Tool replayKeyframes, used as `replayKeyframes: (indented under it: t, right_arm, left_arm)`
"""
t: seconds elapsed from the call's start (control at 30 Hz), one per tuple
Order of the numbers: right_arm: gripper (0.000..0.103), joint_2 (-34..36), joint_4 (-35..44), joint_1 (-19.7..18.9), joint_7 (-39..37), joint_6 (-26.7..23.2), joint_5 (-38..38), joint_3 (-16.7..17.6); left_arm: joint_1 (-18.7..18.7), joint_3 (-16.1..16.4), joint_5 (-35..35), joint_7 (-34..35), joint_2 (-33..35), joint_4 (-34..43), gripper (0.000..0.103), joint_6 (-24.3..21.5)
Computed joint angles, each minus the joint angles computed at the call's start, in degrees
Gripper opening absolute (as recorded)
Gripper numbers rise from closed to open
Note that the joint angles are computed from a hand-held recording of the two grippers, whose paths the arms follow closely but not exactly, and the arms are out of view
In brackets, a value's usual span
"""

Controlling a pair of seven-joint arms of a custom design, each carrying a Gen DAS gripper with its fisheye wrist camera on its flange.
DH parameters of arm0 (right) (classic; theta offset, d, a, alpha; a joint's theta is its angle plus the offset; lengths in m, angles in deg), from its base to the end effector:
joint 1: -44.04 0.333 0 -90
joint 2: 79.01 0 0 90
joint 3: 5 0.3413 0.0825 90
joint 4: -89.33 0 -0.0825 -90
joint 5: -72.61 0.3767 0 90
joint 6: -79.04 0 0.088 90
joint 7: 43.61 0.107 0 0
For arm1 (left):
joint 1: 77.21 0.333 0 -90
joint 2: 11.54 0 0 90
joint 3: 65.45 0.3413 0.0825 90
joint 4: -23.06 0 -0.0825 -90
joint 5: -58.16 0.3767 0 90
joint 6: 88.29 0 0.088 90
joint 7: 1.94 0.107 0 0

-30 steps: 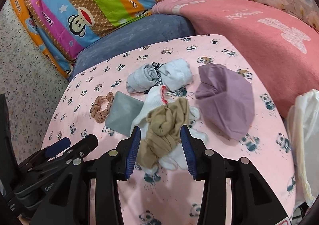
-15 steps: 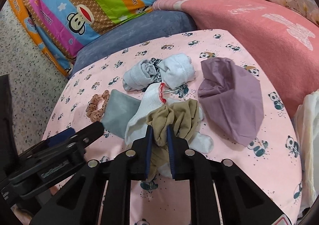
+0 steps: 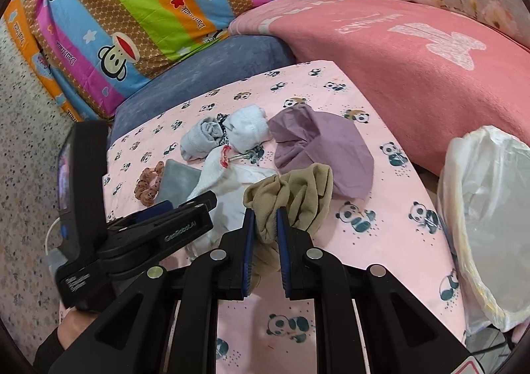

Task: Collect trash
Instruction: 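Lift the tan sock with the right gripper while the left gripper grasps the white sock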

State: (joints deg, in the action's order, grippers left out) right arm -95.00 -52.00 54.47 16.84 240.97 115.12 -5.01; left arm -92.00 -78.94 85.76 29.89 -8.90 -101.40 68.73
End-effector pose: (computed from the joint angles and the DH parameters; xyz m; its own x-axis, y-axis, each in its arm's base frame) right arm 0.4655 0.0509 0.4889 0.1582 -0.9450 -0.2861 -0.7882 0.0536 -0.6131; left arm 0.4986 -0.2872 0.4572 0.0792 -0.9827 0.1675 -0.8345 -0.1572 -0.5281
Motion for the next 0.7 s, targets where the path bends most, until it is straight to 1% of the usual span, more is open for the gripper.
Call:
replayKeyframes:
  t: [0.13,0.23,0.37,0.7]
  right_arm:
    - [0.014,-1.2,-1.0,-0.3,-0.2,-0.4,-0.1,-0.4]
    - [0.014,-2.1,-1.5,-0.5,-0.5,-0.7,0.3,-0.8]
    - [0.014,-3.7,-2.4,-0.7,-1.5,-0.7,1.3,-1.4]
    - [0.014,-8.7,-4.5,-2.1,-3.2,-0.7,3.0,-3.2]
  left_arm:
    - [-0.2,-0.2,0.2,-0.2,-0.6,-0.3,0.019,-0.2]
    - [-0.4,-0.4,-1.4,0.5,-1.5,-1.0,0.009,0.3]
    - [-0.9,-0.8,0.0,-1.0,-3.0,-1.3,0.006,-0.3]
    - [-3.1,-2.2,1.6,-2.2,-7.1,-0.9,0.005,-0.6]
